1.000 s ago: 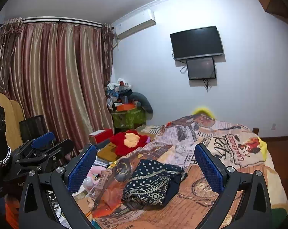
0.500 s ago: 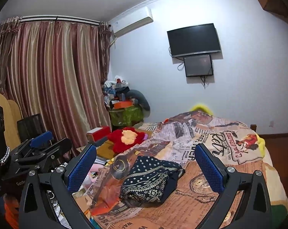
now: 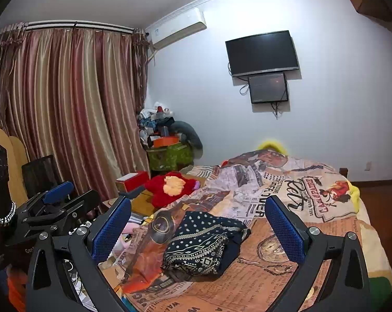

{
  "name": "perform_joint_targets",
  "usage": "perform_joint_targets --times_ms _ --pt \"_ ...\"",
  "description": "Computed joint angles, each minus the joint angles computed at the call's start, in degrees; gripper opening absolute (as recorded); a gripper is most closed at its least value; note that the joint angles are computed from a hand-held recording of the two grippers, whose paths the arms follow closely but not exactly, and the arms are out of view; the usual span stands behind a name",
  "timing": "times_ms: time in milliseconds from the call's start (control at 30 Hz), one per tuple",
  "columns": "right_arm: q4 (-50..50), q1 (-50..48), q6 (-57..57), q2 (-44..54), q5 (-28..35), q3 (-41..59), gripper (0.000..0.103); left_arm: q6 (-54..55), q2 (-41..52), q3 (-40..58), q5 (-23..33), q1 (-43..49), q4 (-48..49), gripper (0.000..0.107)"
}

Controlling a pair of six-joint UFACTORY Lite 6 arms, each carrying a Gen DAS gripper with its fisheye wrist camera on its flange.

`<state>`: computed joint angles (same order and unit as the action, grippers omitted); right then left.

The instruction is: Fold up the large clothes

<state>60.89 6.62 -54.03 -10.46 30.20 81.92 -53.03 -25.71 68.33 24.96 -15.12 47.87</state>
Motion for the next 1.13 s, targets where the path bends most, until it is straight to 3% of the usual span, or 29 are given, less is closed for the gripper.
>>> perform_joint_targets --times_ms 200,467,1133 --pt "-0.2 -0.5 0.3 -0.2 -0.1 0.3 0.103 5.0 0.3 0.5 -0.9 0.5 -4.6 0.099" --pt "-1.2 -0.9 1.0 0.0 0.0 1.1 0.103 3.1 0.2 0.4 -0.2 -1.1 -1.8 0.099" --pt "-2.1 -1.4 2.8 0.7 0.0 2.7 0.103 12.9 0.6 1.3 -3.1 1.5 -12.8 0.099"
